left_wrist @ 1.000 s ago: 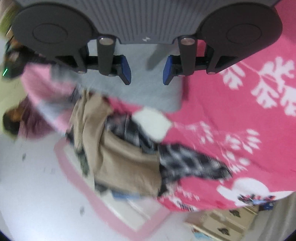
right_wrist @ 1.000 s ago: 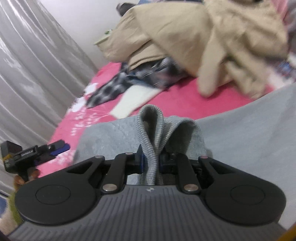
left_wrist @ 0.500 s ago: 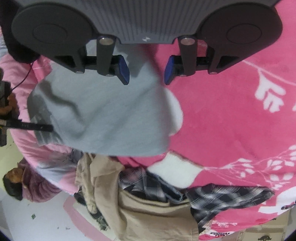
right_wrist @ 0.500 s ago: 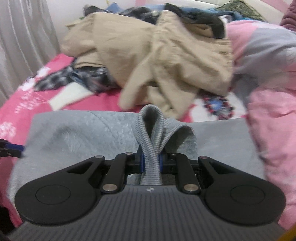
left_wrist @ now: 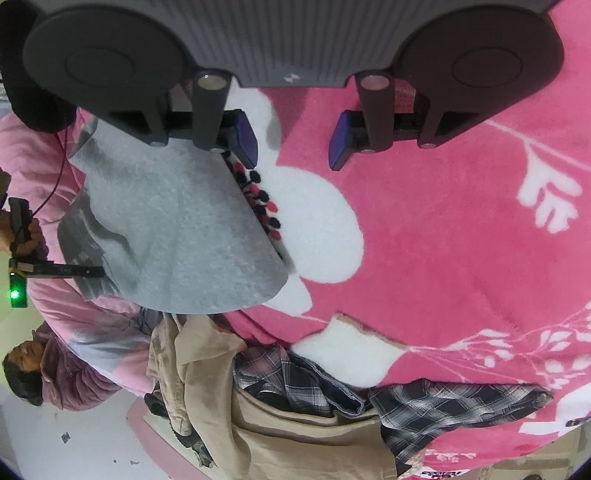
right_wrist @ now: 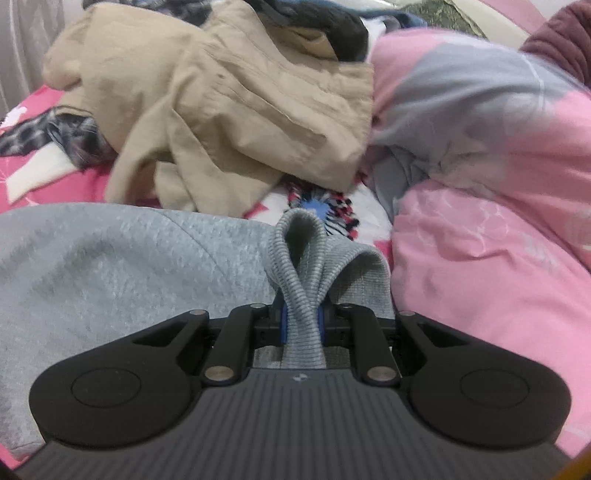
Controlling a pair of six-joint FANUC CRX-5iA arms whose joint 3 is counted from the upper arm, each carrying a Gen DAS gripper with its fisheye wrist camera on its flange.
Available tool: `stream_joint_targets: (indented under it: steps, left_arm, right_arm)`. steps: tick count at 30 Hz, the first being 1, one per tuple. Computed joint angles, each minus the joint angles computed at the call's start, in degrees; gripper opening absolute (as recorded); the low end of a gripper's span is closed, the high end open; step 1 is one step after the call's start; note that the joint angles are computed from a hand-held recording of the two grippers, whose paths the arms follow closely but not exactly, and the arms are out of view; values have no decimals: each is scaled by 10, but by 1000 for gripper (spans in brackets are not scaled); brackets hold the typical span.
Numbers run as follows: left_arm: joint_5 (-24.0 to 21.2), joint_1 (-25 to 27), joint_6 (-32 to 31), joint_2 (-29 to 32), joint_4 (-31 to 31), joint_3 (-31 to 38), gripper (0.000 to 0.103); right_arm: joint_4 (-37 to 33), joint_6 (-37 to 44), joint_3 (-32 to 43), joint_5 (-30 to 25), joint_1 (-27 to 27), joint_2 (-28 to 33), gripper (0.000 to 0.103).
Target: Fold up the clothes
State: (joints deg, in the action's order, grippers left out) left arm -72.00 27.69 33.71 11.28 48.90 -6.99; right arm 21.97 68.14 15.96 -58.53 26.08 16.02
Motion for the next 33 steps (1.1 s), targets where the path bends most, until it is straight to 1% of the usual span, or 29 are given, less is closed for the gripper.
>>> stream_joint_targets:
  steps: [3,5,7,8,9,10,12,14,16,18,19,21,23,25,26,27,28,30,32,33]
  left_arm:
    - [0,0,-1,0,-1,0,43]
    - [0,0,-1,1,0,1,43]
    - [-1,0,-1,2,0,1,44]
    - [-2,1,1,2,0,1,44]
    - [-2,1,2,2,0,2,44]
    - [-2,1,4,2,0,2,44]
    - [-3,1,6,3,0,3,44]
    - [-4,2,7,3,1,4,44]
    - [-5,3,7,1,1,3,44]
    - [-6,3,9,-1,3,3,44]
    - [-7,2,11,-1,4,4,44]
    - [-14,3,20,1,7,7,44]
    - [-28,1,33,6,14,13,44]
    - [-58,-3,59,21,28,27,44]
    - [-77,-7,72,30,38,35,44]
    - [-92,-11,85,38,45,42,45]
    - [-98,-17,97,45,48,49,46]
    - [-99,-28,121,57,47,63,47]
    - [-94,-38,147,73,45,81,47]
    - [-93,-42,161,83,45,90,48]
  right_arm:
    - [-9,-6,-8,4,-11,6,14]
    - [-9,-16,-21,11,-18,8,23]
    - [2,-36,-35,14,-23,11,39]
    - [14,-44,-41,16,-23,11,43]
    - [31,-57,-47,19,-22,10,52]
    - [52,-71,-54,20,-20,7,58]
    - [79,-89,-66,21,-19,-5,63]
    - [147,-131,-97,20,-13,-22,64]
    - [219,-178,-128,9,-9,-38,64]
    - [259,-200,-154,3,-3,-61,63]
    - [264,-199,-168,10,6,-79,62]
    - [229,-172,-185,39,34,-118,60]
    - [164,-122,-192,62,68,-151,57]
    - [99,-65,-188,66,103,-168,52]
    - [80,-55,-190,63,121,-173,51]
    - [60,-49,-188,61,135,-176,49]
    - [42,-51,-188,65,147,-179,47]
    - [13,-50,-195,89,172,-190,47]
    - [-13,-15,-196,112,197,-194,48]
    - [-22,-1,-197,123,210,-194,51]
